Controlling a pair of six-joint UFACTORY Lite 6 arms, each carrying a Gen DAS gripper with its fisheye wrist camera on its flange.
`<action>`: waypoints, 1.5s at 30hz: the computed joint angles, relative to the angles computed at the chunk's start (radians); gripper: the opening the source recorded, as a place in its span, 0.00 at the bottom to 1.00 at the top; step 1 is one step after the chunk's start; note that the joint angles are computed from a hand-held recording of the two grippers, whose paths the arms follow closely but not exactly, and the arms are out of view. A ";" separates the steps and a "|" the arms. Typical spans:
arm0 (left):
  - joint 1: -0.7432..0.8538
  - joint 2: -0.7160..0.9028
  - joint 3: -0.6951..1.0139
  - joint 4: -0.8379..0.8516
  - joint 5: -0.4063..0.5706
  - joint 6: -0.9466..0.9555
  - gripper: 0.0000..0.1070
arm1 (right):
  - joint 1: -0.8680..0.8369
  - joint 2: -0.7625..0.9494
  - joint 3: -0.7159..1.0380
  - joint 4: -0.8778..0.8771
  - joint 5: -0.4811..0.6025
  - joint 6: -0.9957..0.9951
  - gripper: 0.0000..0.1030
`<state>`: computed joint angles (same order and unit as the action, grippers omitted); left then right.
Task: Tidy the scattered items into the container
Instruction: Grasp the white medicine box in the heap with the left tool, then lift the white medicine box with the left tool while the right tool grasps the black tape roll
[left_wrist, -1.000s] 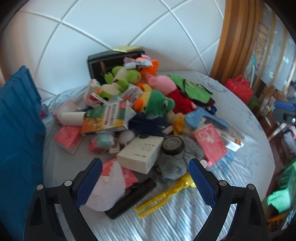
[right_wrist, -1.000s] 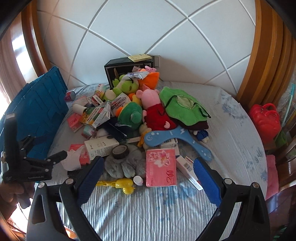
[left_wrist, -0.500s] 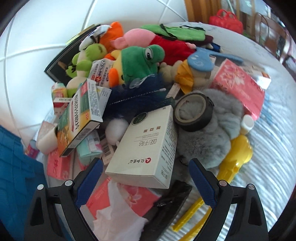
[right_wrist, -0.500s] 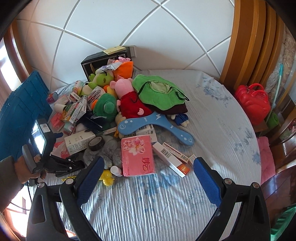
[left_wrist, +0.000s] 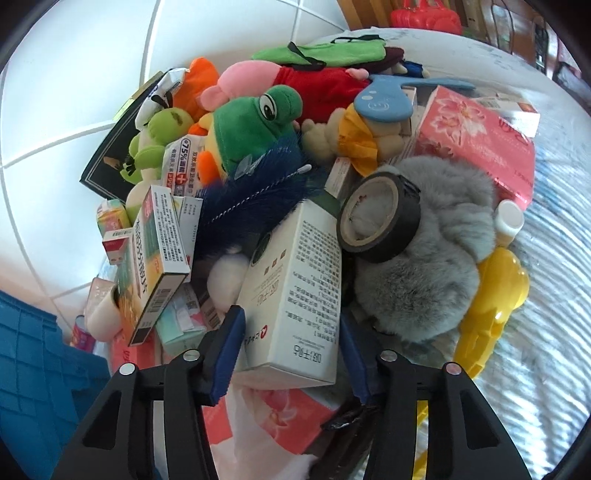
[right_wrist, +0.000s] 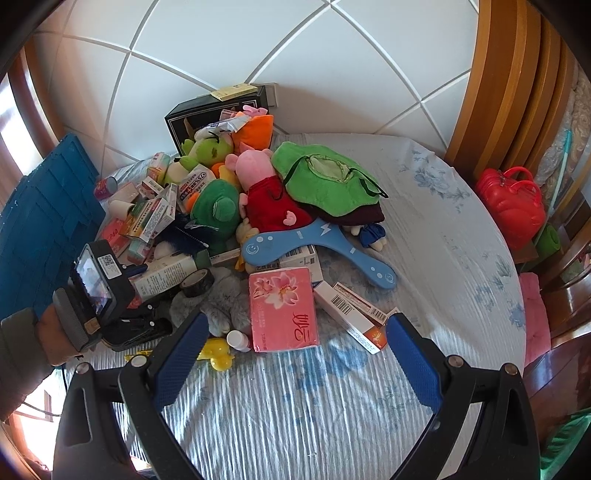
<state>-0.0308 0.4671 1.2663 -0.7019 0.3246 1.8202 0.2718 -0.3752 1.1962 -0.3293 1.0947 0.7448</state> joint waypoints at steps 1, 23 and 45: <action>0.008 0.002 0.021 0.014 0.027 -0.037 0.42 | 0.004 0.004 0.001 0.000 -0.003 0.004 0.96; 0.411 -0.140 0.307 -0.052 0.725 -0.281 0.32 | 0.112 0.489 0.130 0.112 -0.380 -0.131 0.96; 0.593 -0.004 0.598 -0.047 0.875 -0.368 0.32 | 0.081 1.238 0.799 0.157 -0.193 -0.354 0.53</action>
